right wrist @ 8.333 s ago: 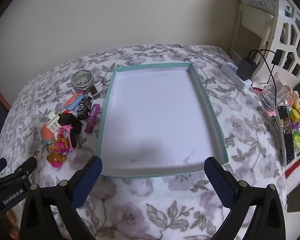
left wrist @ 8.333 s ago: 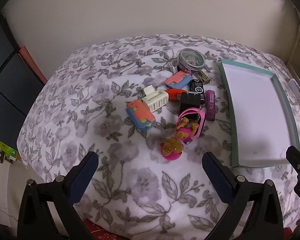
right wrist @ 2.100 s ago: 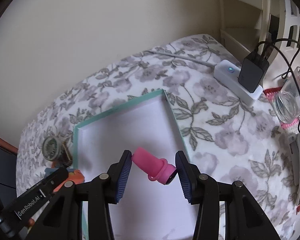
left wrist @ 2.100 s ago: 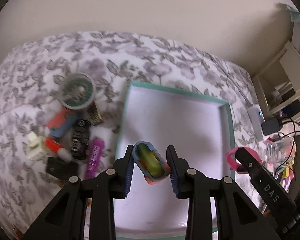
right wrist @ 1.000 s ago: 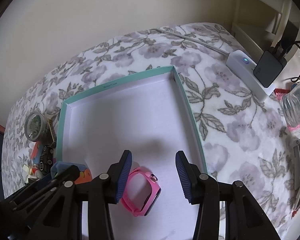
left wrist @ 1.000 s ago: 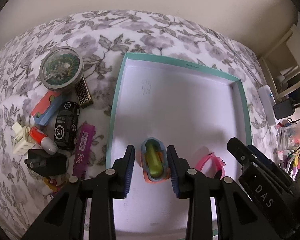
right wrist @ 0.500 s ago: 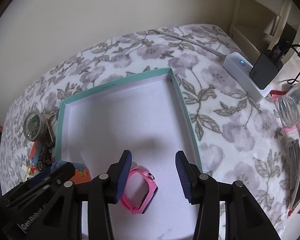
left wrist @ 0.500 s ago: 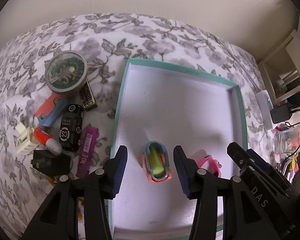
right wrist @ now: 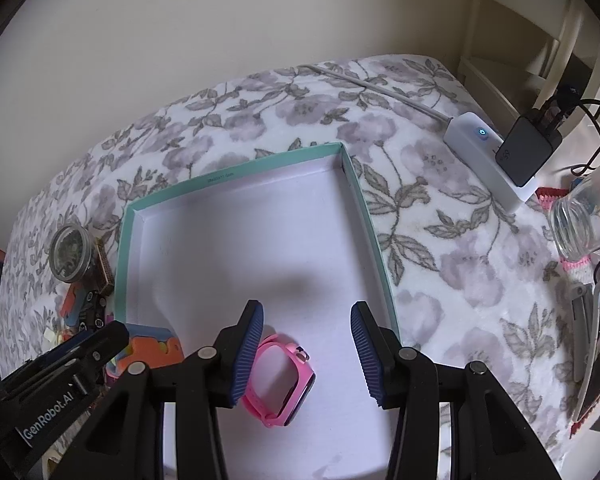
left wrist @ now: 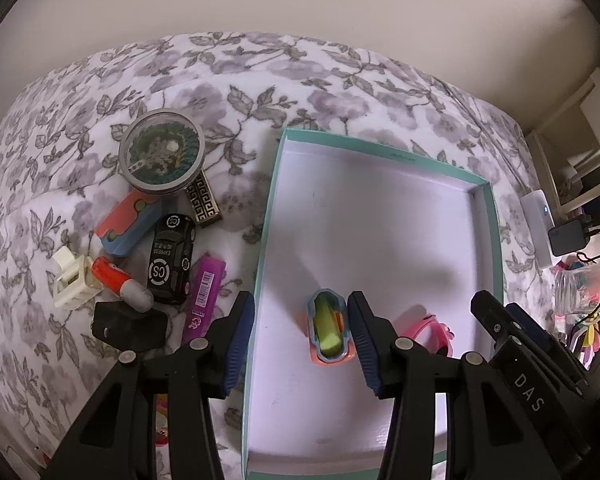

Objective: Organize rigid objects
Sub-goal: 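Lower the orange-blue toy into the box and open the left tool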

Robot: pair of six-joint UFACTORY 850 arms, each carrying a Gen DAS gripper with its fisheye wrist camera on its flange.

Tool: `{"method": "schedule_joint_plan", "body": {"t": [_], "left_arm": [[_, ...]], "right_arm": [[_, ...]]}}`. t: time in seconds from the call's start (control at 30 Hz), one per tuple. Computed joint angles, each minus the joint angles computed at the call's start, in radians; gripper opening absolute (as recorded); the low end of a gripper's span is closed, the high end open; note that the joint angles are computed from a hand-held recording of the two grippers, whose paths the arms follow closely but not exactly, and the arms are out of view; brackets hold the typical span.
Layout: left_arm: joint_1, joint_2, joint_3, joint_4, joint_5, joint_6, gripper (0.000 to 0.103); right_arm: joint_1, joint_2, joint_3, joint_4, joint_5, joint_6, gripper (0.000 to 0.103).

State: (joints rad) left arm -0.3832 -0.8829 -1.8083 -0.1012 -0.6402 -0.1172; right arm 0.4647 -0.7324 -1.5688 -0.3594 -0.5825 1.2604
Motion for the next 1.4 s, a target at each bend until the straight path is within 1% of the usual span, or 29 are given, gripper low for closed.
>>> {"method": "schedule_joint_plan", "body": {"t": [0.23, 0.43, 0.77, 0.9, 0.97, 1.03, 1.1, 1.2, 1.23, 1.33, 1.4], "left_arm": [[0.002, -0.013, -0.01, -0.017, -0.019, 0.006, 0.05], [0.003, -0.009, -0.008, 0.007, -0.019, -0.009, 0.05], [-0.007, -0.014, -0.014, -0.059, -0.055, 0.075, 0.049], [-0.004, -0.013, -0.01, -0.137, -0.061, 0.136, 0.05], [-0.004, -0.006, -0.005, -0.122, -0.053, 0.111, 0.05], [-0.009, 0.019, 0.017, -0.034, -0.008, 0.034, 0.049], [-0.006, 0.039, 0.036, 0.005, 0.023, -0.013, 0.049], [0.01, 0.063, 0.059, -0.033, 0.058, -0.007, 0.049], [0.014, 0.069, 0.064, -0.023, 0.067, -0.026, 0.049], [0.012, 0.063, 0.059, 0.078, 0.066, -0.114, 0.049], [0.013, 0.047, 0.045, 0.079, 0.042, -0.107, 0.049]], "right_arm": [[0.0, -0.002, -0.002, 0.005, 0.0, -0.006, 0.049], [-0.001, -0.005, -0.004, 0.012, 0.001, -0.014, 0.049], [-0.001, -0.004, -0.003, 0.014, 0.004, -0.014, 0.049], [-0.001, 0.002, 0.003, 0.006, 0.004, -0.009, 0.05], [-0.002, 0.01, 0.011, -0.005, 0.008, 0.003, 0.049], [-0.003, 0.014, 0.015, -0.009, 0.008, 0.012, 0.049], [-0.003, 0.015, 0.016, -0.008, 0.009, 0.014, 0.049], [-0.003, 0.01, 0.011, 0.002, 0.007, 0.002, 0.049], [-0.002, 0.009, 0.01, 0.003, 0.007, 0.0, 0.049], [-0.001, 0.008, 0.008, 0.001, 0.005, 0.001, 0.049], [-0.001, 0.009, 0.009, 0.0, 0.005, 0.003, 0.049]]}}
